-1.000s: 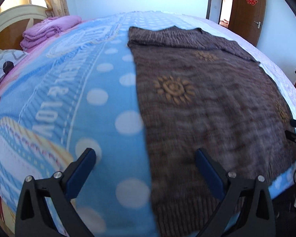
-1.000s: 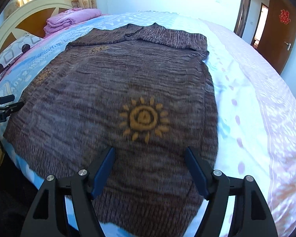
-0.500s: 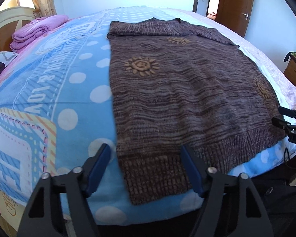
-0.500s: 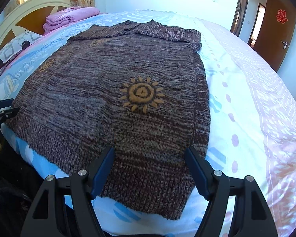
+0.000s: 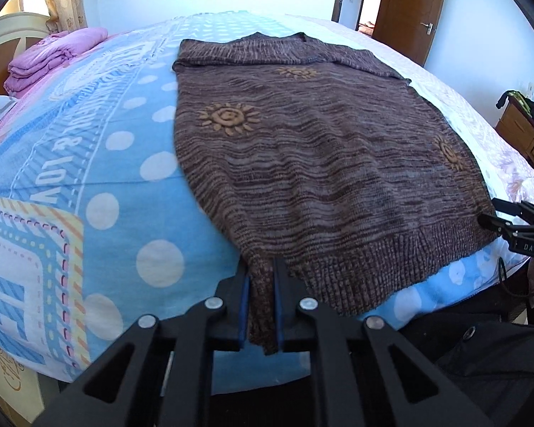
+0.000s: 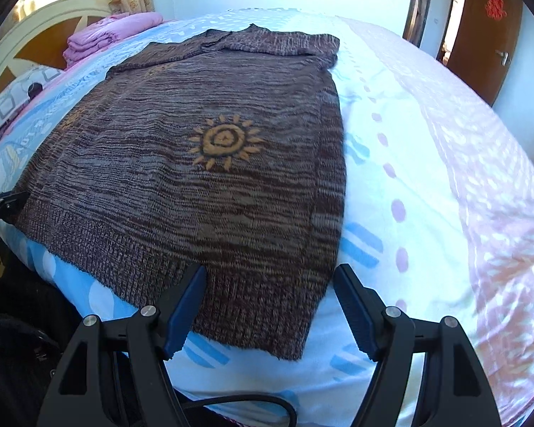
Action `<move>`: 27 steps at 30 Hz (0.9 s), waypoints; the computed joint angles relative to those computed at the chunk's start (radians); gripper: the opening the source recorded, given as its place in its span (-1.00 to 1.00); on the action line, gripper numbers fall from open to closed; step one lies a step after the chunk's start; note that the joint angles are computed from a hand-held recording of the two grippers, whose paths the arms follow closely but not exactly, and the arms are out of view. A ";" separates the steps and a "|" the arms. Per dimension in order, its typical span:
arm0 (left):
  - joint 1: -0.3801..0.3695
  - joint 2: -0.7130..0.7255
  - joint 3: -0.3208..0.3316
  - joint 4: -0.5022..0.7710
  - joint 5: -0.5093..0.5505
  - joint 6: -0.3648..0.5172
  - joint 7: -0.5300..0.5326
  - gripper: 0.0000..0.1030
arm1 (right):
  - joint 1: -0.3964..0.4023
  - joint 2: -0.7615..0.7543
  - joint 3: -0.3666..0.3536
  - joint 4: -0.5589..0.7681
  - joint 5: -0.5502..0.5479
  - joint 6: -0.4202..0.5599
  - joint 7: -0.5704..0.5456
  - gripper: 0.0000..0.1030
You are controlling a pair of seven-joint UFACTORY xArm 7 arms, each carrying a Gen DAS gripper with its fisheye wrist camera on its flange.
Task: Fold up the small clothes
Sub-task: 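Grasp the ribbed hem with the left tool while the right tool grasps the hem too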
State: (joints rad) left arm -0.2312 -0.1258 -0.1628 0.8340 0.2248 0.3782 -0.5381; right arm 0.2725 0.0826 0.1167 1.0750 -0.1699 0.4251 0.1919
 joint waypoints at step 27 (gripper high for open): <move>-0.001 -0.089 0.066 -0.042 -0.276 -0.112 0.177 -0.84 | -0.008 -0.124 -0.005 -0.095 0.864 -0.100 -0.653 -0.81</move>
State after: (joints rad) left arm -0.2320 -0.2149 -0.0968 0.7920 -0.0515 0.2662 -0.3613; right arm 0.2649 -0.0417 0.1114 0.9799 0.6940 0.3251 -0.4613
